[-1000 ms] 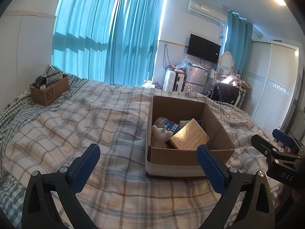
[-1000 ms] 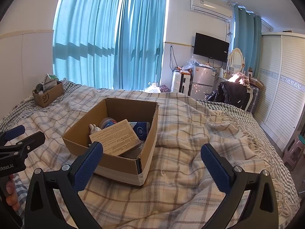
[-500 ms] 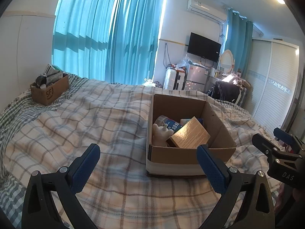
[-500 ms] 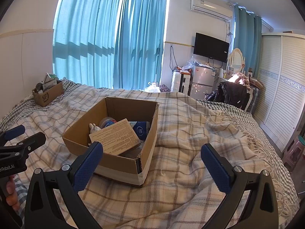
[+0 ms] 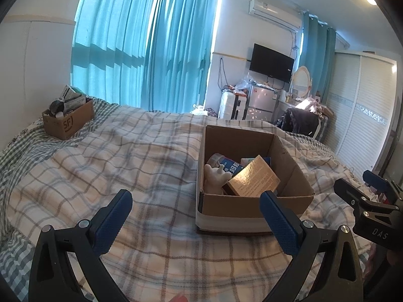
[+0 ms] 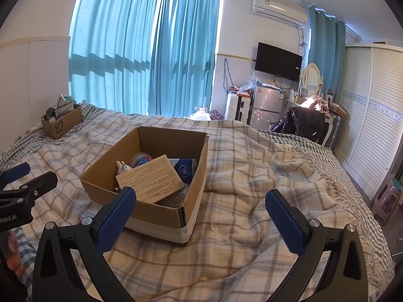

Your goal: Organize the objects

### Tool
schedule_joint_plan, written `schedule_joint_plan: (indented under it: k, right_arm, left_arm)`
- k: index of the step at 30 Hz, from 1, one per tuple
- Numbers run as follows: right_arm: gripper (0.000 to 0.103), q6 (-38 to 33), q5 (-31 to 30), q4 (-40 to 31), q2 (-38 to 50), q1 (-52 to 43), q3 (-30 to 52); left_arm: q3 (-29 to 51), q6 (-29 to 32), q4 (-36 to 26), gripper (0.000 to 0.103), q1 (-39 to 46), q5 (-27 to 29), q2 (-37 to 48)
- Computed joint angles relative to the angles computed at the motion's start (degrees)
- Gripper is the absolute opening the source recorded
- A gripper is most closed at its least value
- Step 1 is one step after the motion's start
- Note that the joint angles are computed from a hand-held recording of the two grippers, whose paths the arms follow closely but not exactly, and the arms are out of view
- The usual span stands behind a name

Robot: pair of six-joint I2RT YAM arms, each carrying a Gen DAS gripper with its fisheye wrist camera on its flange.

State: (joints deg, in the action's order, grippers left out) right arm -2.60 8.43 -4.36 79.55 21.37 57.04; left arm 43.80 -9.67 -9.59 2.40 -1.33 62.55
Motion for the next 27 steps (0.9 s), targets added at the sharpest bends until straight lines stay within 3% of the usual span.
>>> schedule_joint_plan:
  k: [27]
  right_arm:
    - [0.103, -0.21, -0.14, 0.12, 0.17, -0.34, -0.48]
  left_arm:
    - [-0.54, 0.90, 0.63, 0.103, -1.22, -2.54, -0.41]
